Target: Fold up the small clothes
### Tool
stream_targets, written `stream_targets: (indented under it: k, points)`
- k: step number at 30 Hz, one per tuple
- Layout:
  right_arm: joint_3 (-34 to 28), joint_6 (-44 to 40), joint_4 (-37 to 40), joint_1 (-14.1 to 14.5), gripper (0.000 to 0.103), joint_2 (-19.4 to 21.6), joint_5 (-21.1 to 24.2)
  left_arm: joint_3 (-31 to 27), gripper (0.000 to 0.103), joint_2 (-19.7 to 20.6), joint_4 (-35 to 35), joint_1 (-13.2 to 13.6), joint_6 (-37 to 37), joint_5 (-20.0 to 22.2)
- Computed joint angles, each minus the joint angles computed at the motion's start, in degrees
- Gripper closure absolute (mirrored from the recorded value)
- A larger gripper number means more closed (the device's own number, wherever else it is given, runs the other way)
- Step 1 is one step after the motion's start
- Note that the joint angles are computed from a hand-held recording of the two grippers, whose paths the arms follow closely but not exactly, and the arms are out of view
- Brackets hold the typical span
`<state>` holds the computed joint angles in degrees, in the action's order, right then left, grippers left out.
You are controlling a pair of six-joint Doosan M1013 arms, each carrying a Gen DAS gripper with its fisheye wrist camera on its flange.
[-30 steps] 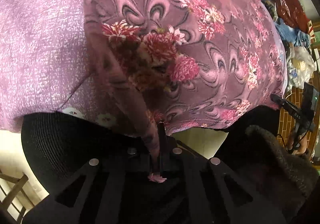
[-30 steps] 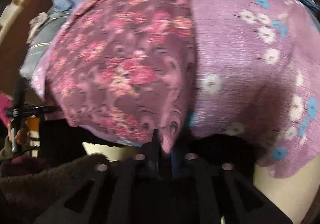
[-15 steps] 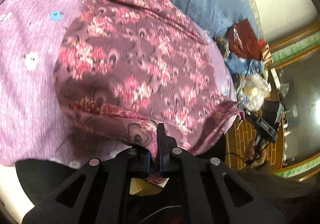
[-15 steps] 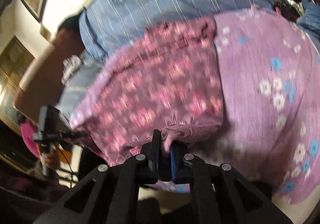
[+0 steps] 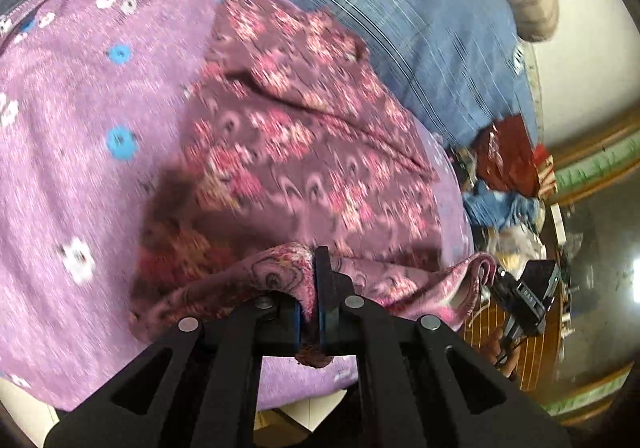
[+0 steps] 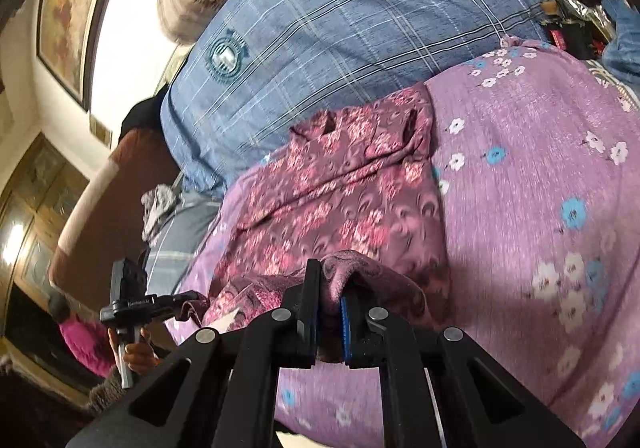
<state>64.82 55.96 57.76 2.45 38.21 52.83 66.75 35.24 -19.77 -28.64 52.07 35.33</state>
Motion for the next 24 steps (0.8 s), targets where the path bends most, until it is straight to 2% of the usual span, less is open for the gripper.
stream_targets:
  k: [5,10,16,18,21,24]
  points:
    - [-3.64,4.98,-2.88,0.28,0.095,2.45,0.47,-1.00,0.100,0.33,2.35,0.78,-2.51,-0.65]
    - [-5.95,5.76,-3.91,0.79,0.095,3.62,0.07,-2.32,0.100,0.94,1.34,1.70,-1.99,-1.63]
    - [-13.27,8.11,-1.53,0.91,0.095,7.58,-0.21,-7.17,0.100,3.24,5.43,3.11,-5.22,-3.26]
    - [-17.93,11.75,-1.69,0.94,0.095,10.31,0.14,-9.33,0.100,4.58,4.31,4.00,-4.90,-3.57]
    - [-27.09,19.53,-5.17,1.18,0.095,15.59,1.97,-14.38,0.100,7.73,3.96,5.23,-5.79,-1.51]
    - [-38.43,28.31,-9.80,1.48,0.095,22.20,5.34,-21.06,0.100,11.85,5.75,6.27,-8.13,2.75]
